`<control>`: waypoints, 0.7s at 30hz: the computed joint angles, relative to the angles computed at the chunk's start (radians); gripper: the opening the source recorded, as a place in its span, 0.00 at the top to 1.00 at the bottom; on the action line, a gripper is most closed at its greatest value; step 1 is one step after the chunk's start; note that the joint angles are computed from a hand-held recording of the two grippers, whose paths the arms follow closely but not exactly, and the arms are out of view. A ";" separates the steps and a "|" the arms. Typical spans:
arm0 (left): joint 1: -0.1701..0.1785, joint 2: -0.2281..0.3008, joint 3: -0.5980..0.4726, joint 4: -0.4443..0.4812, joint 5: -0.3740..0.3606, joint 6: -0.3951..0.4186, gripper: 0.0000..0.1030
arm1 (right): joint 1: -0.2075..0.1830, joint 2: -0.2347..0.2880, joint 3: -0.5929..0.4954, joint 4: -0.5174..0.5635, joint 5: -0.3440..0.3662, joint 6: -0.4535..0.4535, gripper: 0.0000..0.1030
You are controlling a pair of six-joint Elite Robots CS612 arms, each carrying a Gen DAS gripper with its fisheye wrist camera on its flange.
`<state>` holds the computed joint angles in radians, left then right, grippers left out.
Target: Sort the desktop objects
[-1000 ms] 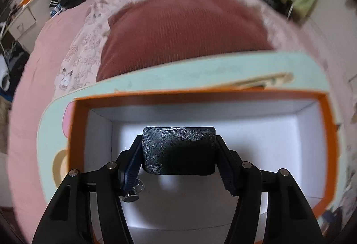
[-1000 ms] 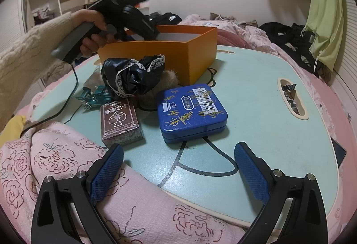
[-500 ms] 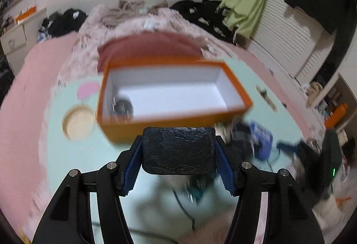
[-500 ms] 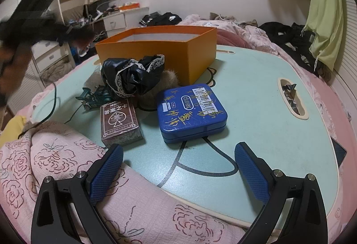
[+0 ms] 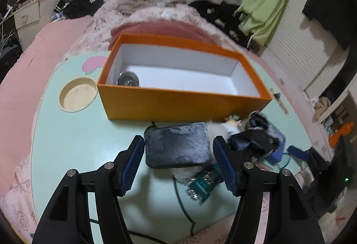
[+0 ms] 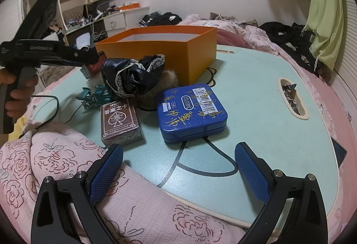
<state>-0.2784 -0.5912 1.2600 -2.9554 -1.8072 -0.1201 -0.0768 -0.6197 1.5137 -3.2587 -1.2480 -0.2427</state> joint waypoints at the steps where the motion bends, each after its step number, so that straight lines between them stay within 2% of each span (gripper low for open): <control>1: 0.001 -0.004 0.012 -0.028 -0.004 -0.002 0.28 | 0.000 0.000 0.000 0.000 0.000 0.000 0.03; 3: 0.000 -0.017 0.048 -0.078 0.016 -0.003 0.20 | 0.000 0.000 0.000 0.000 0.000 0.000 0.03; 11: -0.009 -0.046 0.159 -0.106 0.075 0.065 0.20 | 0.000 0.000 0.001 -0.001 0.000 0.000 0.02; 13: -0.020 -0.033 0.162 -0.080 0.126 0.086 0.17 | 0.000 0.000 0.001 -0.001 0.000 0.000 0.02; 14: -0.033 -0.028 0.170 -0.115 0.192 0.103 0.15 | 0.000 0.000 0.001 -0.002 -0.001 0.000 0.02; 15: -0.045 -0.019 0.178 -0.171 0.246 0.115 0.08 | 0.001 0.001 -0.001 0.001 -0.002 0.000 0.02; 16: -0.049 -0.015 0.180 -0.186 0.257 0.115 0.07 | 0.000 0.001 -0.001 -0.001 0.000 0.000 0.02; 18: -0.041 -0.007 0.165 -0.161 0.217 0.098 0.04 | 0.001 0.003 -0.003 -0.002 0.001 0.001 0.02; 19: -0.041 -0.005 0.161 -0.150 0.227 0.087 0.00 | 0.002 0.005 -0.006 -0.001 0.001 0.002 0.02; 21: -0.040 0.001 0.161 -0.166 0.229 0.081 0.00 | 0.002 0.006 -0.007 -0.001 0.000 0.002 0.02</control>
